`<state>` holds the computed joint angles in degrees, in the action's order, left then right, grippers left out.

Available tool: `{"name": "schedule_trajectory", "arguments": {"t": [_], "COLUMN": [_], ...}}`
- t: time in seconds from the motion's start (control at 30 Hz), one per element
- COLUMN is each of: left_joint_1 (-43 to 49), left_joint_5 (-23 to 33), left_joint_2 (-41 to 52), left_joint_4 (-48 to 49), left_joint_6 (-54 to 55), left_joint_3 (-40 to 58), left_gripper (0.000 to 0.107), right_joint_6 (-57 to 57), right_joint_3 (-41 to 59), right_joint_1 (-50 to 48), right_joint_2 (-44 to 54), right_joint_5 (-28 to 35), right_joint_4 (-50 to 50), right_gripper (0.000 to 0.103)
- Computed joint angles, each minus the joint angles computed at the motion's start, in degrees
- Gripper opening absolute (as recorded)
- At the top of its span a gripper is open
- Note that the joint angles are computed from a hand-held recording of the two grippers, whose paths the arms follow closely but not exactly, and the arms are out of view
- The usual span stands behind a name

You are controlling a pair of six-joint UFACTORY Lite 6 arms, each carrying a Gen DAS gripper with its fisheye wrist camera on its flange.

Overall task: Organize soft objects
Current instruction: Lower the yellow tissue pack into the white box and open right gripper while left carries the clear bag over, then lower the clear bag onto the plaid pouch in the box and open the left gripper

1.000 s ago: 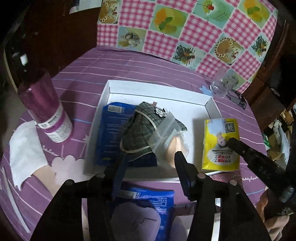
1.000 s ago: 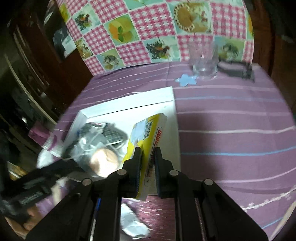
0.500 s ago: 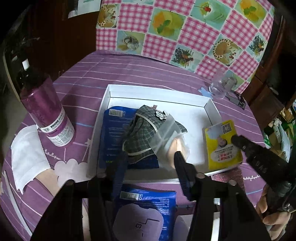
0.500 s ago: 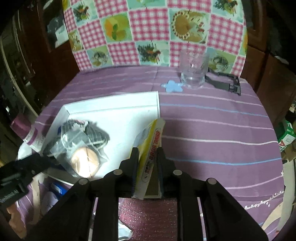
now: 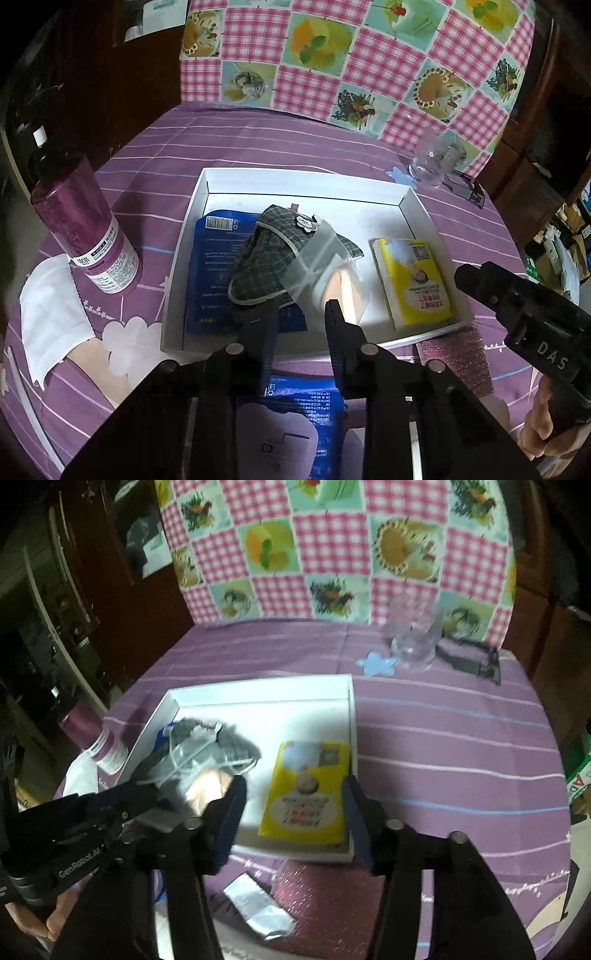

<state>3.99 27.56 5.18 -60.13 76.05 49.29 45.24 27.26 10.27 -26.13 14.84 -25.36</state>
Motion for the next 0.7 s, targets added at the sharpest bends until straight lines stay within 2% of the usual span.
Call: {"name": "schedule_trajectory", "arguments": {"t": [0.1,0.27,0.37,0.47,0.53,0.7], "left_joint_1": [-0.06,0.53,1.26,1.72,1.57,0.76], "left_joint_5": [-0.02,1.34,2.43,3.31,3.30,4.48], "left_joint_2": [-0.42,-2.42,-3.41,-4.44,-5.38,-7.93], "left_joint_4": [-0.84,-1.75,-1.57,-0.69,0.16,1.88], "left_joint_6": [0.79,2.21,2.13,1.21,0.24,-1.26], "left_joint_3": [-0.36,-1.32,-1.34,-1.37,-1.64,-2.68], "left_gripper": [0.025,0.025,0.025,0.025,0.025,0.025], "right_joint_6": [-3.13,-2.15,-8.54,-15.41,-16.35,-28.24], "right_joint_3": [-0.82,-2.08,-1.80,-0.20,1.42,2.85], "right_joint_1": [-0.07,0.78,0.00,-1.72,-2.36,-7.31], "right_joint_2": [-2.53,-9.10,-10.89,-10.14,-8.88,-10.03], "right_joint_5": [0.07,0.83,1.05,3.66,6.98,14.07], "right_joint_4": [3.40,3.19,10.57,17.57,18.49,30.15], "right_gripper": [0.047,0.047,0.049,0.057,0.057,0.057]}}
